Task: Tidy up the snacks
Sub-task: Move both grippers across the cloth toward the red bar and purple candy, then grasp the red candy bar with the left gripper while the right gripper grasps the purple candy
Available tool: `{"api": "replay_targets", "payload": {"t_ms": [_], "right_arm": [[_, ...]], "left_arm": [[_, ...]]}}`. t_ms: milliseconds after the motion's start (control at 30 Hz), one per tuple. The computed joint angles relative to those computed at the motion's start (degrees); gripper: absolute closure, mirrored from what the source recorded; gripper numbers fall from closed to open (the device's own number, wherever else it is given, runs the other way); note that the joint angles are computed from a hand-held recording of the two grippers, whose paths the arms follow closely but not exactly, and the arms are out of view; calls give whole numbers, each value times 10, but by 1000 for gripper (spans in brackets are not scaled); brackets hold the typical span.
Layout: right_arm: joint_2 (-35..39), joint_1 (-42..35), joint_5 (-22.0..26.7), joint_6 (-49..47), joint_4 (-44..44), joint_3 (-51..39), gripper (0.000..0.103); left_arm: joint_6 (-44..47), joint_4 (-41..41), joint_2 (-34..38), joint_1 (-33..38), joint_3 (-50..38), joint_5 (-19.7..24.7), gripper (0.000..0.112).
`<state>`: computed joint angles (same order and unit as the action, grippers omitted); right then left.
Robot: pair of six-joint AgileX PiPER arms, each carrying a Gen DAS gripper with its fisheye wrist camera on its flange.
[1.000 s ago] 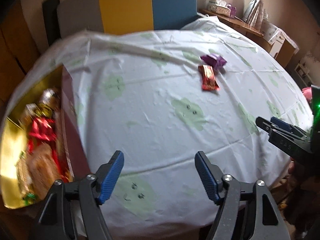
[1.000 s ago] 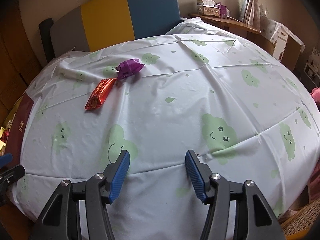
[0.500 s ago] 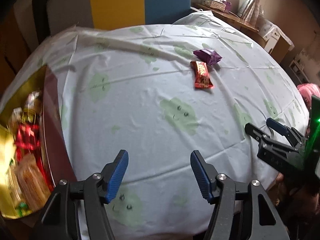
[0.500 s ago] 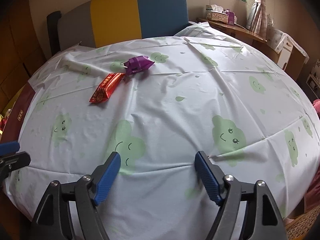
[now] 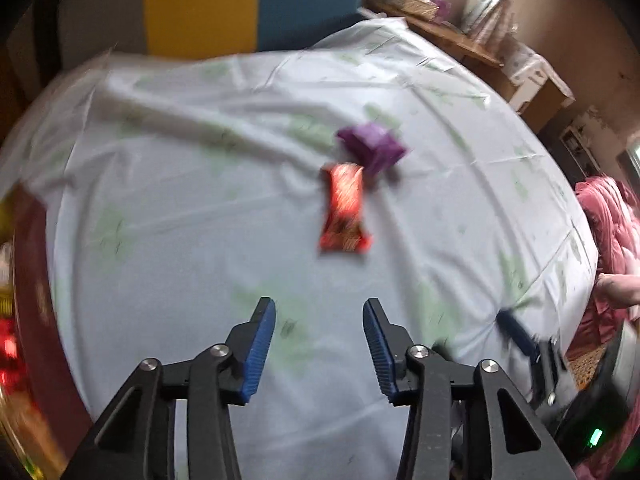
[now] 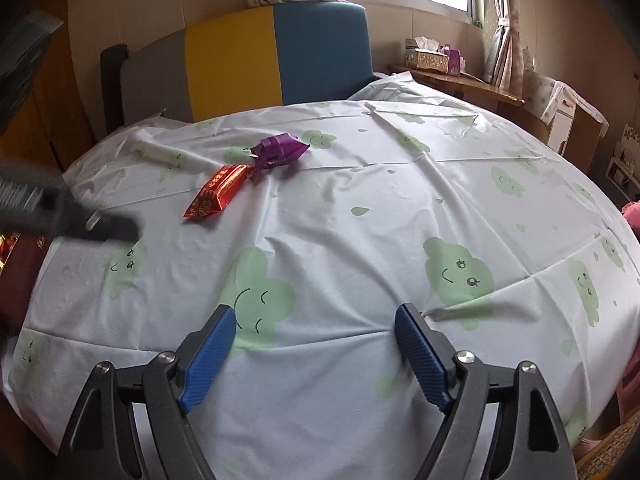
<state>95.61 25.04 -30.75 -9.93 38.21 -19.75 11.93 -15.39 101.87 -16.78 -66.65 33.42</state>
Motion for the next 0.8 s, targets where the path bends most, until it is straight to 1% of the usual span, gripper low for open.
{"api": "replay_targets", "payload": {"t_ms": [33,100,133,200,267,300,333,367,400,433,500,533,567,600,667,733,800], "right_arm": [[1,0,-4,4,-6,2,19],[3,-4,-10,17,-24,5,19],[4,-7,-11,23,-34,6,19],[6,-13,-14,29,-51,8,18],[7,-13,-15,29,-55,8,18],[7,-14,-13,27,-57,8,18],[6,-18,-9,27,-63,7,17],[5,-21,-5,28,-71,6,17],[5,-23,-2,28,-74,5,17],[2,-29,9,24,-80,2,17],[-3,-35,23,22,-89,0,17],[-4,-42,28,29,-107,0,17],[-5,-44,27,32,-113,1,17],[-6,-45,28,34,-118,3,17],[-4,-43,25,34,-115,3,17],[-3,-35,22,21,-96,2,17],[-4,-36,26,21,-94,0,17]], "left_arm": [[0,8,8,-12,-13,-15,66],[37,-14,30,-18,-40,-18,66],[36,-6,46,-23,-59,-14,66],[6,26,84,-35,-106,0,66],[-9,34,113,-39,-144,11,66],[-26,48,127,-43,-162,14,66],[-22,45,146,-45,-187,25,66],[-37,64,159,-52,-203,30,66],[-71,106,172,-63,-215,28,68],[-94,130,181,-68,-222,27,74],[-100,131,205,-69,-241,37,79],[-100,130,198,-68,-224,16,82],[-106,136,195,-68,-217,7,87],[-102,132,189,-66,-207,-1,89],[-103,127,170,-59,-174,-21,90],[-87,116,132,-48,-111,-61,90],[-68,101,83,-33,-36,-105,90]]}}
